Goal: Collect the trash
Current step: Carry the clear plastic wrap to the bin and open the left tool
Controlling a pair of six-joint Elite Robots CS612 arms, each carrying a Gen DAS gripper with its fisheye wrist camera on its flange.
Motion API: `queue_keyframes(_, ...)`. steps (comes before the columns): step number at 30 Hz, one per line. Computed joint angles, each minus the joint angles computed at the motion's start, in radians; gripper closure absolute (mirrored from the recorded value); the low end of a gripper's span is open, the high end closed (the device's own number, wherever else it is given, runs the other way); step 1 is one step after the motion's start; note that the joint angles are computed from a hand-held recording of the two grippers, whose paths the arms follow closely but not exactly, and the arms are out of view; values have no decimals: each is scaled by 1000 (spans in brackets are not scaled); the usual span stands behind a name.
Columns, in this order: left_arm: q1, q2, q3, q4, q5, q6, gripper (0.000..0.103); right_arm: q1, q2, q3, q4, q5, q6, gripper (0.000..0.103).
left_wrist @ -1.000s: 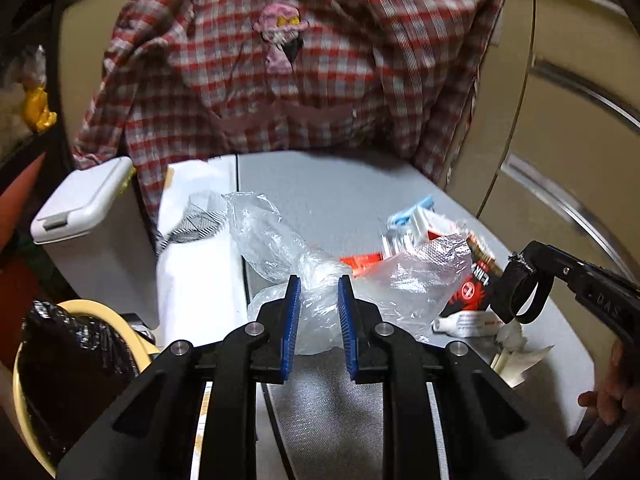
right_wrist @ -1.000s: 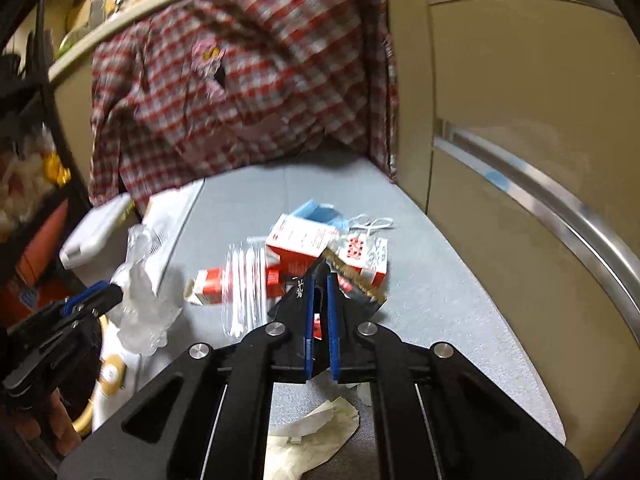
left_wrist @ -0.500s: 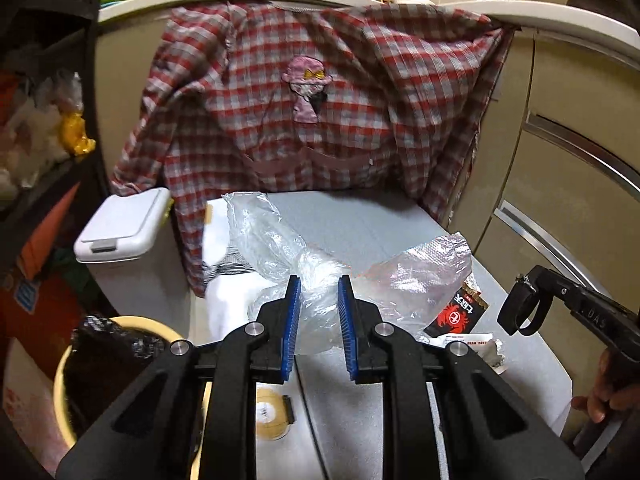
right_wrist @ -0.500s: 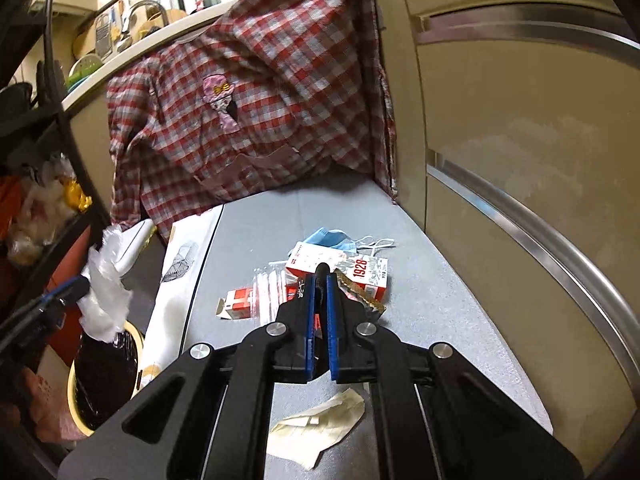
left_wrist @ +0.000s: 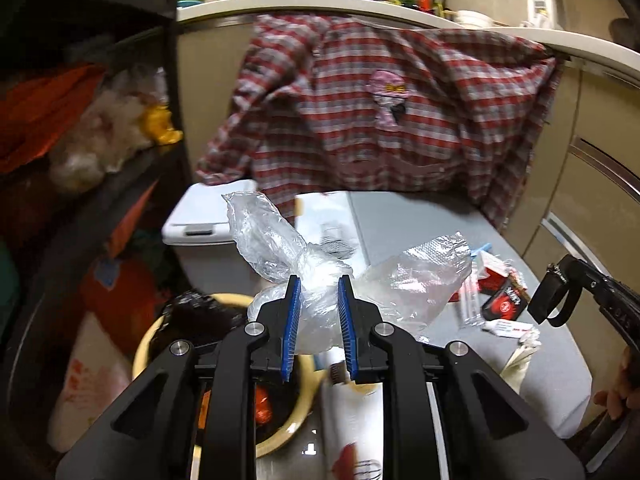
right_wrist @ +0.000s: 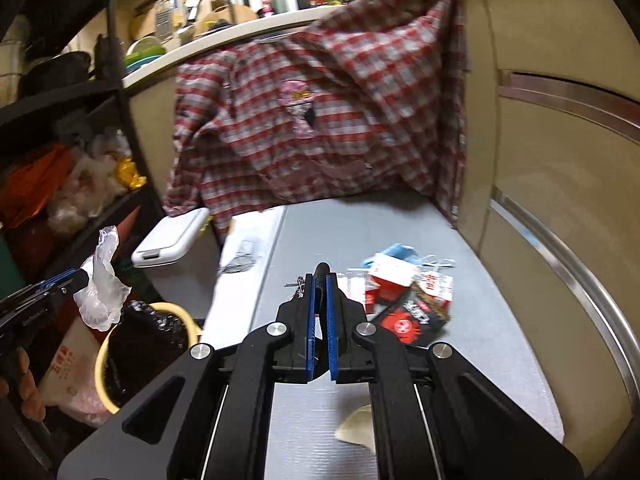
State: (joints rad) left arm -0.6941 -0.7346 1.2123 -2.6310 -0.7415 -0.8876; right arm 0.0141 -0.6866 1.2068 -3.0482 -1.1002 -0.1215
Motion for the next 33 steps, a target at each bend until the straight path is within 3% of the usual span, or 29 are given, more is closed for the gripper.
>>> queue_keyframes(7,3,-54,90,60,37,-126,84,32,-13,16,14,37,-55,98)
queue_keyframes(17,11,-107,179,126,82,-239,84,94,-11,4,64,100,-139,98)
queue_keyframes(24,26,-132,217,196,71,-330,84,133,-1,-17,115,142,-199,98)
queue_keyframes(33,41,-135,225,215,58,-358,84,174,16,-43,174,176,-249,98)
